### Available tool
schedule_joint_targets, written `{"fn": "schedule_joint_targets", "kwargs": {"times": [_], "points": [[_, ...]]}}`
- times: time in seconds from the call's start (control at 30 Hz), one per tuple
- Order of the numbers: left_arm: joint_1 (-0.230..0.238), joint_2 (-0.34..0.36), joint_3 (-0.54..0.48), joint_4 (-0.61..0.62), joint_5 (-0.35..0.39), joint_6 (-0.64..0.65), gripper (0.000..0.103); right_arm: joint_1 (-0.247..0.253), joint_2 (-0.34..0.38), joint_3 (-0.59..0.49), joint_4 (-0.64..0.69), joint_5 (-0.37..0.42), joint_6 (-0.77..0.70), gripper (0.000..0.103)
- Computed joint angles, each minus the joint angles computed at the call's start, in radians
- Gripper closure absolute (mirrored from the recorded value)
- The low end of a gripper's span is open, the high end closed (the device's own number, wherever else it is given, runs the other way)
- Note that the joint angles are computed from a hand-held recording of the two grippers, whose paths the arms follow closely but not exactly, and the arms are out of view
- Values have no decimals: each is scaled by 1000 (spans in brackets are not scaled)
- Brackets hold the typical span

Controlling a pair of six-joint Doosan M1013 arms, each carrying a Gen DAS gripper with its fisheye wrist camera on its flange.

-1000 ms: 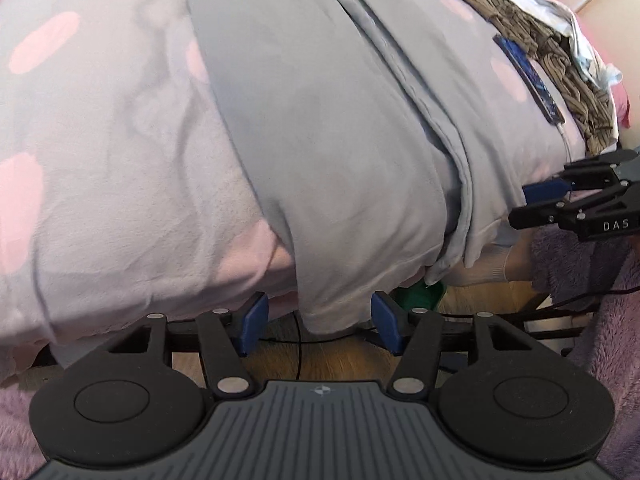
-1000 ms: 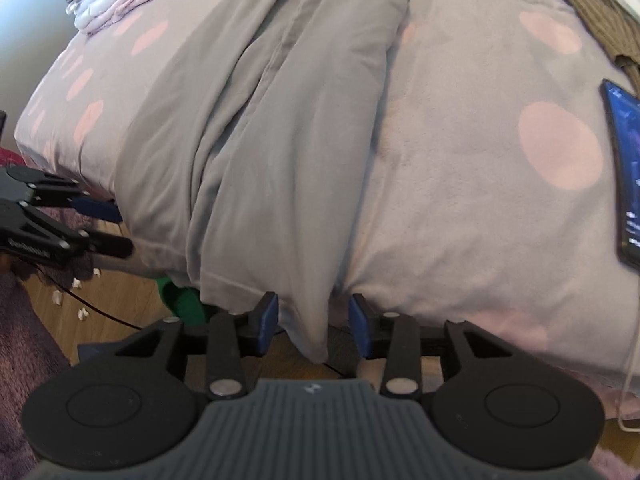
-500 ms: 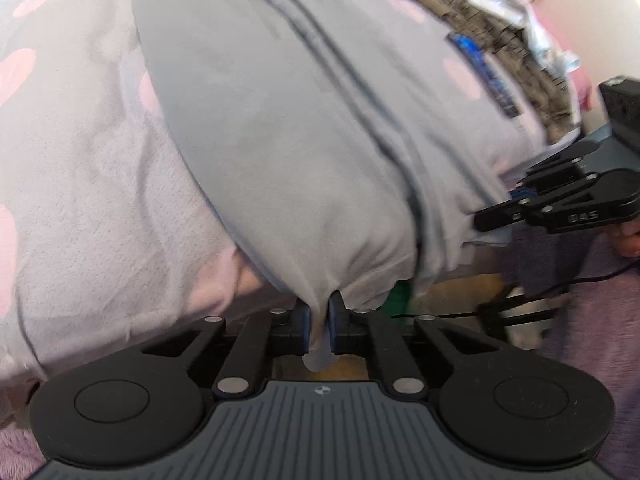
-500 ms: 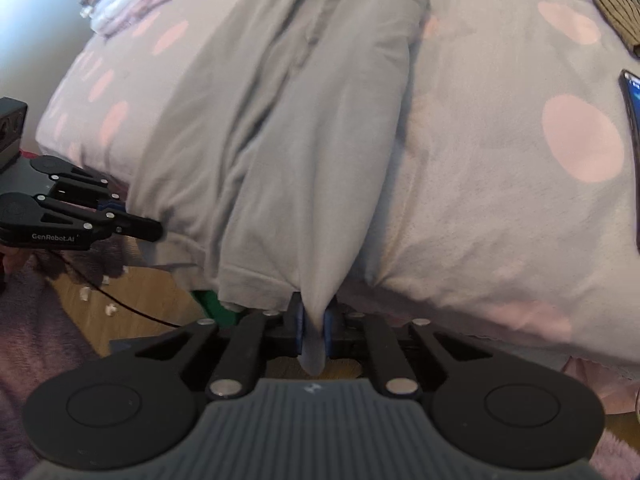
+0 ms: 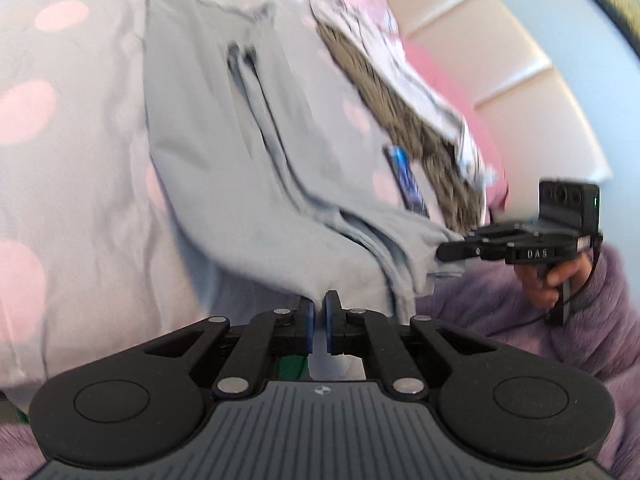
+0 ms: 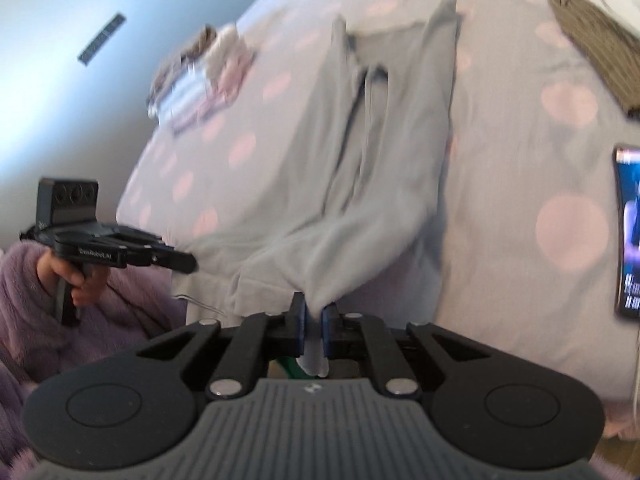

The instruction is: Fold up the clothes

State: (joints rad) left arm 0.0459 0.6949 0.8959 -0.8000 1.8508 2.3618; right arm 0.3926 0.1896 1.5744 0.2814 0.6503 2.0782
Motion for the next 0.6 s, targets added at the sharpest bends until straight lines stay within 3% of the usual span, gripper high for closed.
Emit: {"fn": "schedule_joint_targets", "kwargs": {"times": [0.2, 0.37, 0.6], "points": [[-35, 89, -187, -32, -24, -111, 100, -42, 50, -84, -63, 10, 37, 94], [-76, 185, -367, 23, -44, -152, 100, -83, 120, -162, -86, 45, 52, 94], [-110, 286, -507, 46, -94, -208, 100, -114, 218, -246, -161, 53, 100, 94]]}}
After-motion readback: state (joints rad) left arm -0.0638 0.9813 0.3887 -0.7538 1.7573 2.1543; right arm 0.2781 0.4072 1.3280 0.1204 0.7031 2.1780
